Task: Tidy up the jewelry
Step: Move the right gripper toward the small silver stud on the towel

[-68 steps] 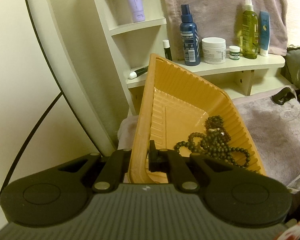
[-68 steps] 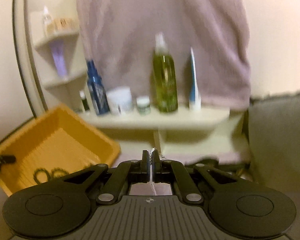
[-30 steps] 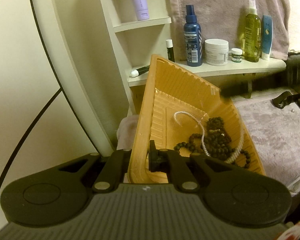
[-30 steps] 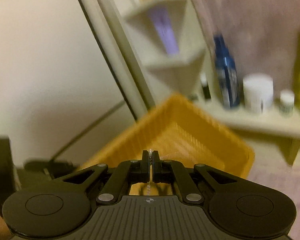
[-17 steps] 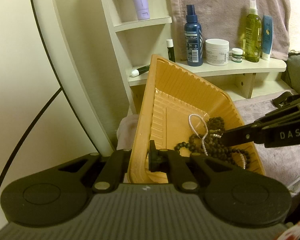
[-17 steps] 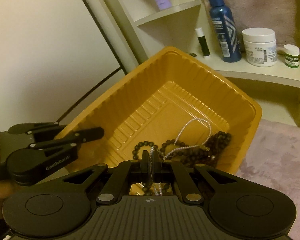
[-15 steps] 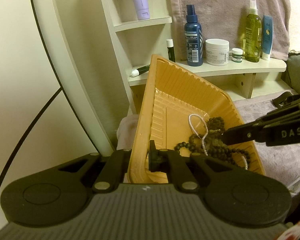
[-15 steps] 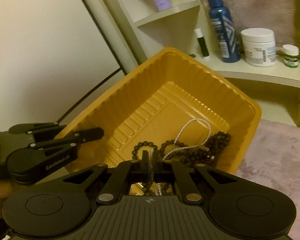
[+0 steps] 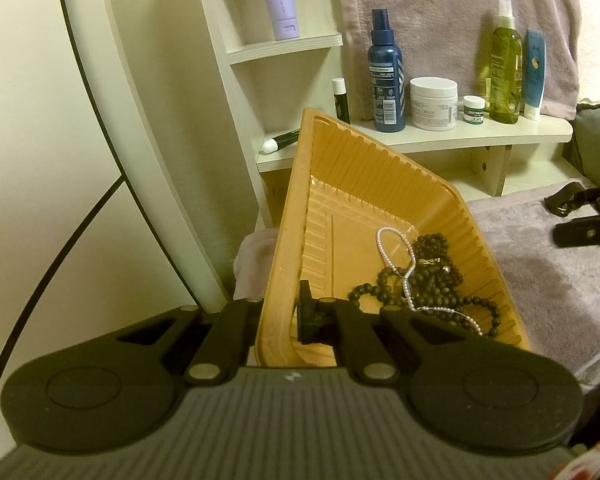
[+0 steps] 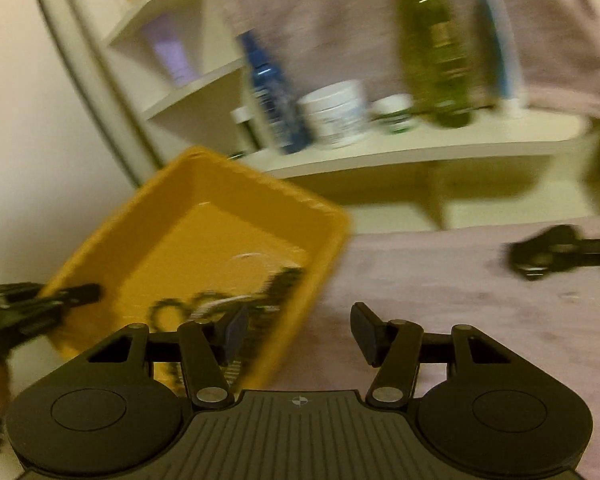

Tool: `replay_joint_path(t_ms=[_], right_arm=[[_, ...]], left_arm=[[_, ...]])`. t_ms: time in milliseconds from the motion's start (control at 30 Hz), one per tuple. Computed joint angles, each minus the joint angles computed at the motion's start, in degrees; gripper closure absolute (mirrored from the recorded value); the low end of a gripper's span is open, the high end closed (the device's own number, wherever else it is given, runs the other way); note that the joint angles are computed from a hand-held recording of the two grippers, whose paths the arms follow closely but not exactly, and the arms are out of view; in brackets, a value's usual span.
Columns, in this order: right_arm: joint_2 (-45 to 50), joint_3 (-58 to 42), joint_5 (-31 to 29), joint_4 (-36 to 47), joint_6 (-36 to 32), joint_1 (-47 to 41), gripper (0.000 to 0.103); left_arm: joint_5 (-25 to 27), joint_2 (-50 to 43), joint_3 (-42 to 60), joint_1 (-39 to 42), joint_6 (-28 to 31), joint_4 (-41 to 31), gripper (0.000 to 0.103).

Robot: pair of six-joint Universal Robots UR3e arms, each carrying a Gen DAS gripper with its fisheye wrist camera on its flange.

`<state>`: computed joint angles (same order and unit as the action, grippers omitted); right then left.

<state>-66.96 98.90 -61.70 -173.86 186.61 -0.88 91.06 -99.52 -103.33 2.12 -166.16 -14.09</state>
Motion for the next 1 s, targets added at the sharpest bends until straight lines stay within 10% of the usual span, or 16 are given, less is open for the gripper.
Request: replay_joint_path(t_ms=[367,1000], right_arm=[[-7.3,14.6,-16.2,-11.2,-2.6,-3.7,0.046],[-6.0,19.6,-20.5,-15.8,-5.5,-7.3,0.046]], left_arm=[[0.7,0.0,0.6,-0.5,0.1,-0.7,0.099],[1.7,-0.3,1.0,-1.1,0.3,-0.9,0.099]])
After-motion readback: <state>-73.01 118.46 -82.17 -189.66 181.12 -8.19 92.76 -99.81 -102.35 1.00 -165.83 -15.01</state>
